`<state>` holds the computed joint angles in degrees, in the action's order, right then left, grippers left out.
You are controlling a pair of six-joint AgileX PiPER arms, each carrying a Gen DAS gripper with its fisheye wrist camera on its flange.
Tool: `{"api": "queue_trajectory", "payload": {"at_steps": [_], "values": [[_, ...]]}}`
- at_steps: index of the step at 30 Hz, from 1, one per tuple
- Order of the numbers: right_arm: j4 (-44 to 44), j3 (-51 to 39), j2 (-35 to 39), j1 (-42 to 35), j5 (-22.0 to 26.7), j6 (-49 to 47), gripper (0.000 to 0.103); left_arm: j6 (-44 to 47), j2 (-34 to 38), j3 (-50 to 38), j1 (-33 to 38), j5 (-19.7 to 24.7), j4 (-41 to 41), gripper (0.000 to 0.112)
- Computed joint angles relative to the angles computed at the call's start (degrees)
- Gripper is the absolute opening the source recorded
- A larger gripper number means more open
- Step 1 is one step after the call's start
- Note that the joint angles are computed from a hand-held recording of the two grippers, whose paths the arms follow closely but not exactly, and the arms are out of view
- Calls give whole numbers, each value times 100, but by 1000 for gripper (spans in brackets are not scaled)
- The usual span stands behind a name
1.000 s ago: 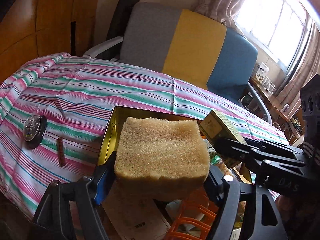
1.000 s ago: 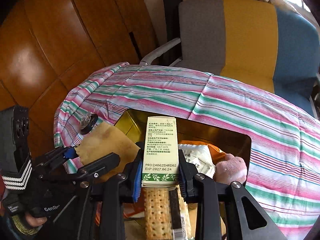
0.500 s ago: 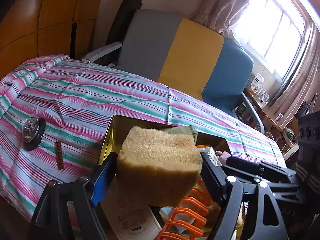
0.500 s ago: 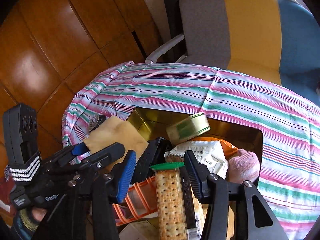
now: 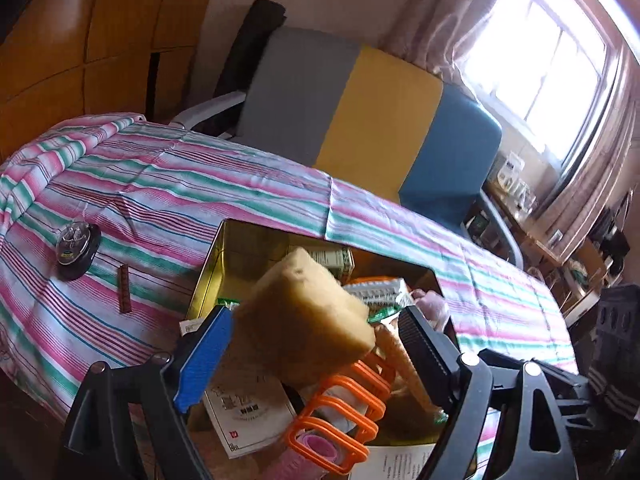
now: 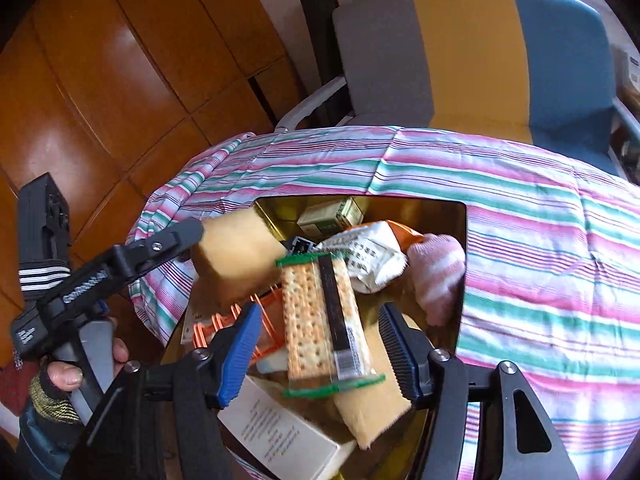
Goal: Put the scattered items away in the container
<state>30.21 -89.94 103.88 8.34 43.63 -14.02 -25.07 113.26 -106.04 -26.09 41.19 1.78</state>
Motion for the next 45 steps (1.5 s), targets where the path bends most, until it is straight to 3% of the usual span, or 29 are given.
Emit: {"api": "queue_trajectory", "payload": {"at_steps": [4, 8, 15, 20, 24, 30, 37, 42, 45], "values": [[-17, 495, -298, -17, -172, -21, 66, -448, -311, 541, -207, -305, 319, 87], [-182, 988, -654, 0, -410, -12, 75, -1489, -765, 1190, -644, -411, 1361, 87], [-835, 1584, -1075, 270, -814, 639, 88, -3131, -997, 1378, -1575, 889, 3188, 87], [-1554, 1993, -1418, 583, -1125, 1278, 99, -4035, -1304, 1690, -1993, 1553, 4045, 87], [-2209, 2213, -1610, 822, -1247, 1891, 101, -4280, -1505, 1844, -2078, 1944, 4180, 87], [-3485, 2436, -1792, 1250, -1266, 3214, 103, -4690, -1936, 2388, -2118, 2048, 4314, 86], [-5134, 2273, -1710, 1726, -713, 4839, 103, -4988, -2075, 2621, -2372, 2324, 4654, 86], [-5349, 2302, -1742, 1804, -696, 5016, 103, -4632, -1892, 2395, -2644, 2617, 4700, 86], [-5291, 2335, -1759, 1809, -728, 4951, 103, -4527, -1940, 2381, -2792, 2493, 4663, 86]]}}
